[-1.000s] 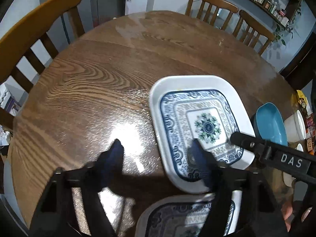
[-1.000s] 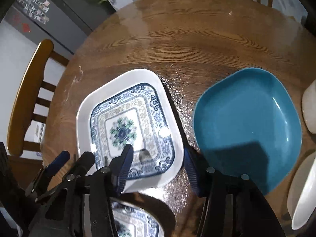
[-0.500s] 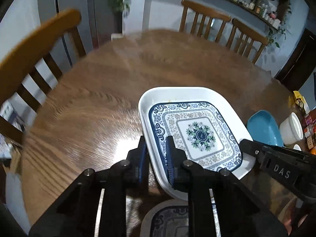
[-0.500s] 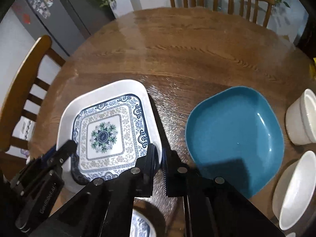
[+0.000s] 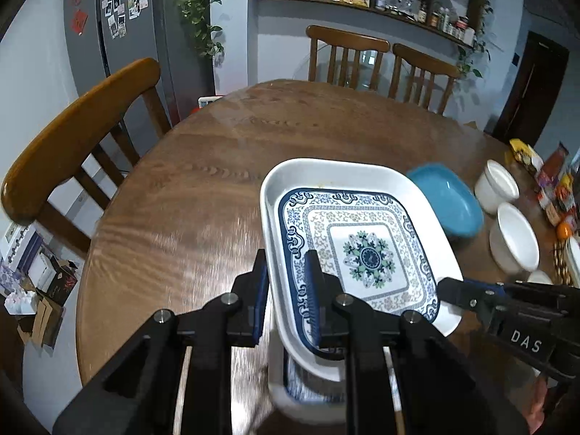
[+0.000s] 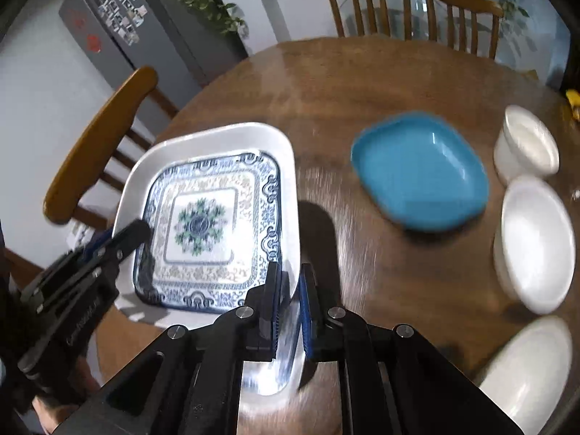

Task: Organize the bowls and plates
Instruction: 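Carry the patterned plate onto the smaller patterned plate and release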

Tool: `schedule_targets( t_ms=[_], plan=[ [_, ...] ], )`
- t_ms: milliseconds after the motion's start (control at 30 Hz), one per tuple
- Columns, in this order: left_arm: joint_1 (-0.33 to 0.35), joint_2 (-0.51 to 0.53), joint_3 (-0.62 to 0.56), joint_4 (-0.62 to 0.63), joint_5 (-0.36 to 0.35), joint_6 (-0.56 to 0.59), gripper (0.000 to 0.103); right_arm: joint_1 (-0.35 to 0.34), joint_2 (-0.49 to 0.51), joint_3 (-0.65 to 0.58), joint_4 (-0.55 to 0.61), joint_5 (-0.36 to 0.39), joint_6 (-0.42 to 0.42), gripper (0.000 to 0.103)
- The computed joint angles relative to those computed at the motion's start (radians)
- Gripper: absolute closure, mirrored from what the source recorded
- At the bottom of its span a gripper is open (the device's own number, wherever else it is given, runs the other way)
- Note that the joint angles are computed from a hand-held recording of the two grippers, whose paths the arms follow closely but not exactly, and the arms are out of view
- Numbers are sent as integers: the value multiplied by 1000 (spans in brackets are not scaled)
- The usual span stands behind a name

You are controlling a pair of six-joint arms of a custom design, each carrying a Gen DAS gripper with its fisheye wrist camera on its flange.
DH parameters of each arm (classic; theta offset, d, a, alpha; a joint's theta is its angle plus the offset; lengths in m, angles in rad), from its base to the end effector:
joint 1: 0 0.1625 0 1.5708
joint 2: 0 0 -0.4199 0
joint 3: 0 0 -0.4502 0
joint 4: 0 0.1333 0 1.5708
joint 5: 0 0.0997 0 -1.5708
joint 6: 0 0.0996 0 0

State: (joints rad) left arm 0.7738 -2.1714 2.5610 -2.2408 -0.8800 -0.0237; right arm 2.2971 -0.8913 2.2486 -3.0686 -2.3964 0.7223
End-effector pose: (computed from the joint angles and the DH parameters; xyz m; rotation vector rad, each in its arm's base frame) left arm -0.0744 -0.3477 0.2917 0.8351 2.3919 -0.6906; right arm 0.3554 -0.3096 -0.0038 -0.0714 -2.4789 0.8500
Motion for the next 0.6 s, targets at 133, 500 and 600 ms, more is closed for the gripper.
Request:
schedule_targets(
  t_ms=[133,500,600],
  plan=[
    [8,-67,27,62,-14,7,87,26,17,32,-9,6,46,92],
    [62,-54,40,93,-33,2,85,50,31,34,63,28,117,90],
    [76,-30,39,80,-26,5,84,54,30,24,102,24,122,89]
  ],
)
